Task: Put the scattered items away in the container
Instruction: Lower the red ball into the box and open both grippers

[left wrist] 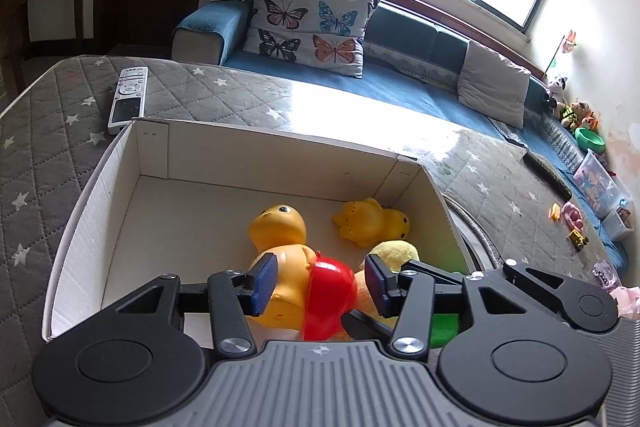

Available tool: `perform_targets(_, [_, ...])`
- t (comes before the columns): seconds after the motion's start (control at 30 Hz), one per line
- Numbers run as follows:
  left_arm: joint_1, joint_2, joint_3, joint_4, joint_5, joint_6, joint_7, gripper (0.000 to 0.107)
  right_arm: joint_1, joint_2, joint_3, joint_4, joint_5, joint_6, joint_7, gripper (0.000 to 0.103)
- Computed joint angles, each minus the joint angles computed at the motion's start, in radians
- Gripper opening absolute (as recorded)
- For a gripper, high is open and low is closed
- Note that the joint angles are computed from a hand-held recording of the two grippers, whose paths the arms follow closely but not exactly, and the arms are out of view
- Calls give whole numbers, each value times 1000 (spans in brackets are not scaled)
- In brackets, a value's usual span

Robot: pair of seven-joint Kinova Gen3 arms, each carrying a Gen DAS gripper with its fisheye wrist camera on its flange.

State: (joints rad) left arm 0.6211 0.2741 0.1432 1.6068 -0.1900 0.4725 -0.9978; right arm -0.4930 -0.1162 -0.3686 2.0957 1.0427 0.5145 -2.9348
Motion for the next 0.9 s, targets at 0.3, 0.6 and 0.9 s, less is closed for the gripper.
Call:
perform_targets(0.3, [13, -15, -7, 11, -16, -2, 22, 51, -3, -15, -14, 5, 7, 20, -17, 52])
perform_targets(0.6, [54, -63, -24, 59, -108, -11, 131, 51, 0, -55, -56, 22, 9, 68, -55, 73])
perform_targets(0.9, [75, -129, -9, 134, -246, -24, 286, 51, 1, -98, -125, 41, 11, 137, -105, 96])
